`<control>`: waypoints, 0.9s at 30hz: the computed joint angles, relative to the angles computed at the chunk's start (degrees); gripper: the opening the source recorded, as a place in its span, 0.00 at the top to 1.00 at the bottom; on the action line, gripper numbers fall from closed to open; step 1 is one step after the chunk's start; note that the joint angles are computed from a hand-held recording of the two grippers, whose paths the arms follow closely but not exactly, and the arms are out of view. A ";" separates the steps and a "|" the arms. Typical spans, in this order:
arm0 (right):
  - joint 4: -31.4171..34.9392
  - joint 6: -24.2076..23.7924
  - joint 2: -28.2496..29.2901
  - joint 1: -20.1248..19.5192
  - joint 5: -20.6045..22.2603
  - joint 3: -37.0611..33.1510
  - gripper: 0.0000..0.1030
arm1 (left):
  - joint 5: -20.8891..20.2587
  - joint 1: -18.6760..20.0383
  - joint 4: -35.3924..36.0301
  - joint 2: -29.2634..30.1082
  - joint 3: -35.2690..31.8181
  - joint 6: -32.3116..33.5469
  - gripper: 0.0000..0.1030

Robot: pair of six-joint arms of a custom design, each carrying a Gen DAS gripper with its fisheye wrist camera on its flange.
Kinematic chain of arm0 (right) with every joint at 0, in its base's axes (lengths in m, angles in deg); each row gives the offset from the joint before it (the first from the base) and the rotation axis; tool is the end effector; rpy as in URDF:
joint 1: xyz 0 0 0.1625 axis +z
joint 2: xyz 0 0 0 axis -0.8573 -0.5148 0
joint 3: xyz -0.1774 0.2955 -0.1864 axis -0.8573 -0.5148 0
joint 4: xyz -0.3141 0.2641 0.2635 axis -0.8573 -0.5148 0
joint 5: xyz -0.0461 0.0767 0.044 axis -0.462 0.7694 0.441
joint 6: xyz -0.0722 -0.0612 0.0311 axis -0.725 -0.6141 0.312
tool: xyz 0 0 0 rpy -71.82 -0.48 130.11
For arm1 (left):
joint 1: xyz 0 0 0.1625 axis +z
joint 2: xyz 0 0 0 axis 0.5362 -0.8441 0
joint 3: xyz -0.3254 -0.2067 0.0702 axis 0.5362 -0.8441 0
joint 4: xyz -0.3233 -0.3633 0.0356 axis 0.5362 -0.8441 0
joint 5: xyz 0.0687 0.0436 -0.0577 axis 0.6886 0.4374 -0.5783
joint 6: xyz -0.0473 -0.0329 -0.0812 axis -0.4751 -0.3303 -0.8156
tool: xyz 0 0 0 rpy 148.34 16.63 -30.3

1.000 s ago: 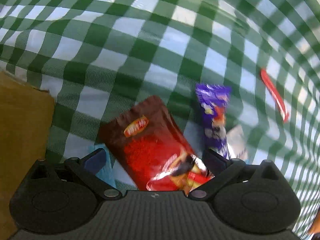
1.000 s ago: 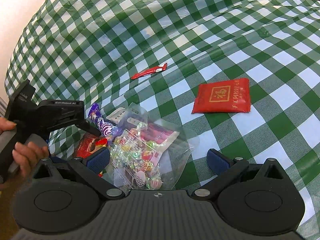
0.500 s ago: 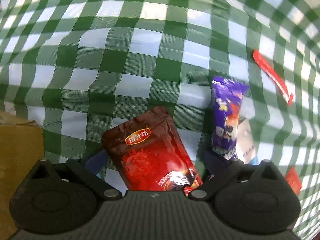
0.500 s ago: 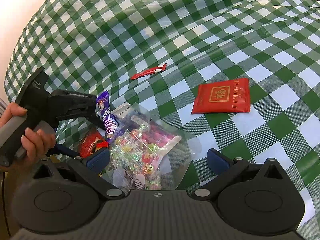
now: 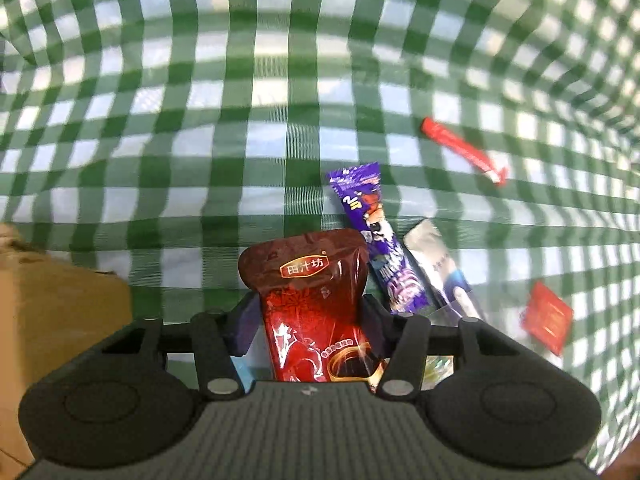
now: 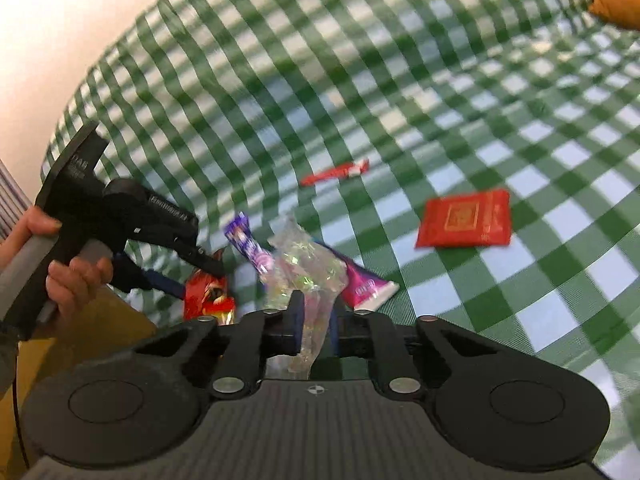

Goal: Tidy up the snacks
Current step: 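Grasp the red pouch with the left tool while the right tool grasps the candy bag, then carry the red pouch and candy bag over the cardboard box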

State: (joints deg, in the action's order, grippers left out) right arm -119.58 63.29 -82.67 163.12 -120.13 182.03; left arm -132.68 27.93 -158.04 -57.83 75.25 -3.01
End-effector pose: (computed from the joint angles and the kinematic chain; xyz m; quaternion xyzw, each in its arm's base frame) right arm 0.2507 -0.5201 0.0592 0.0756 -0.9133 0.3992 0.0281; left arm -0.1669 -0.7074 0.3440 -0.0260 0.9199 -0.1798 0.3476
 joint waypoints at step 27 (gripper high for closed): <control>2.11 3.90 -13.51 26.40 -20.30 7.34 0.95 | 5.62 -25.24 32.18 -44.88 19.36 -22.28 0.43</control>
